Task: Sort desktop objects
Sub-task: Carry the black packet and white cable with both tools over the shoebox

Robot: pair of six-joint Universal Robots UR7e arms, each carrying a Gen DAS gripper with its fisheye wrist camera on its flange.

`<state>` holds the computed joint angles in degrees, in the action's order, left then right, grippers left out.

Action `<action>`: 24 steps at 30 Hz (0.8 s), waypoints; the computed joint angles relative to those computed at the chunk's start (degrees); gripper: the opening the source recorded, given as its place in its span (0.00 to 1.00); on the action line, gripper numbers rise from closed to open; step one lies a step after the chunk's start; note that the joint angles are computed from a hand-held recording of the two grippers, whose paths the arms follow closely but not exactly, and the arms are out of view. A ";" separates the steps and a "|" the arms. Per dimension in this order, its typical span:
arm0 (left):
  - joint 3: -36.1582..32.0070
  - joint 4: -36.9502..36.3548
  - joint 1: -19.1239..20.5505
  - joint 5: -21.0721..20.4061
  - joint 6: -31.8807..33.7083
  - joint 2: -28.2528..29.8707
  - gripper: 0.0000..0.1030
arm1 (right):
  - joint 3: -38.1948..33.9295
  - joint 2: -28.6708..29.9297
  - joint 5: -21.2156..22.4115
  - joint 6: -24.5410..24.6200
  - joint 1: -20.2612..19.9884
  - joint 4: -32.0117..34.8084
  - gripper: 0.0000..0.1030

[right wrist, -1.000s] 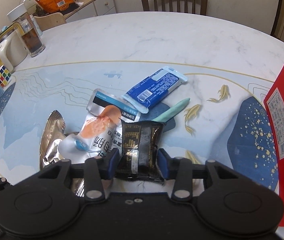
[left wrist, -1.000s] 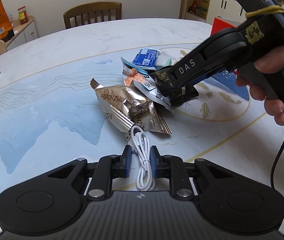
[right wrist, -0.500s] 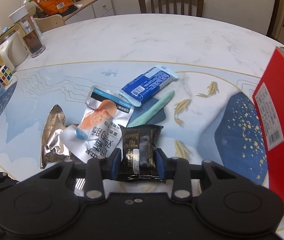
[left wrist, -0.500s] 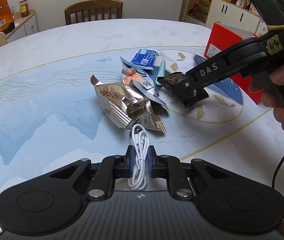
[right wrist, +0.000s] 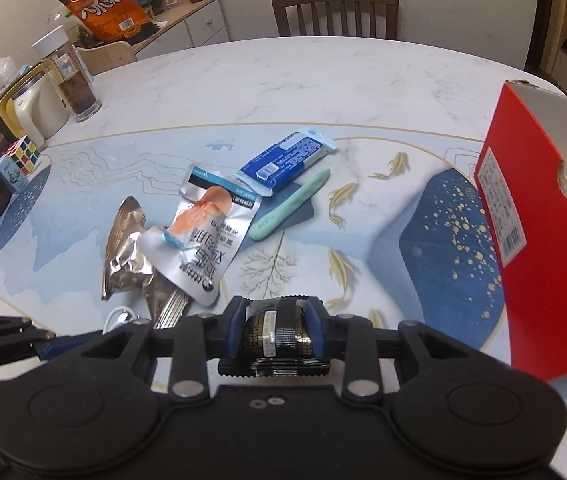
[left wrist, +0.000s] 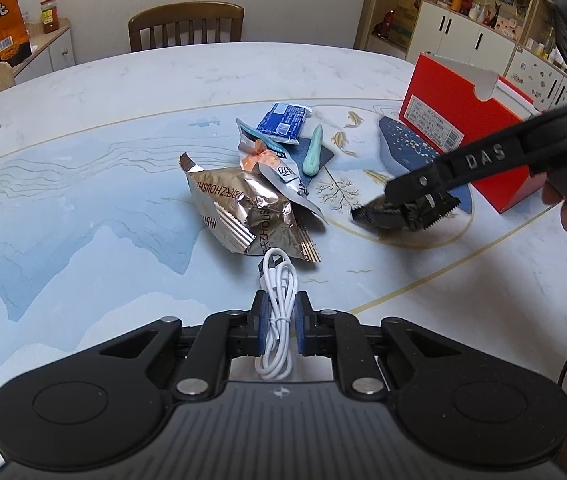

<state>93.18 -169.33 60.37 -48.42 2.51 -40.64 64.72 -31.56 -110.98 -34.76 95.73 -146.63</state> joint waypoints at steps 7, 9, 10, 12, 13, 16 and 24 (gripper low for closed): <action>0.34 -0.07 -0.74 -0.18 -0.15 -0.87 0.12 | 3.42 -3.18 1.20 0.70 -0.47 -0.46 0.30; 0.08 0.09 -0.98 -0.36 0.12 -0.90 0.12 | 4.30 -4.14 1.48 0.60 -0.48 -0.67 0.30; -0.07 0.16 -1.08 -0.48 0.31 -0.90 0.12 | 4.62 -4.61 1.67 0.58 -0.49 -0.68 0.30; -0.46 0.67 -1.33 -0.69 0.84 -0.93 0.12 | 5.15 -5.54 2.21 0.70 -0.54 -0.49 0.30; -0.51 0.43 -1.44 -0.90 1.20 -1.00 0.12 | 5.43 -6.00 2.36 0.67 -0.55 -0.53 0.30; -0.97 0.38 -1.91 -1.11 2.03 -1.11 0.12 | 6.07 -7.17 3.08 0.71 -0.65 -0.67 0.30; -4.03 2.36 -3.23 -2.31 4.44 -0.64 0.12 | 7.04 -10.10 5.10 0.60 -0.95 -1.67 0.30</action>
<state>89.15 -166.97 57.13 -50.73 6.95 -41.28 71.77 -41.65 -105.87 -34.16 94.77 -148.30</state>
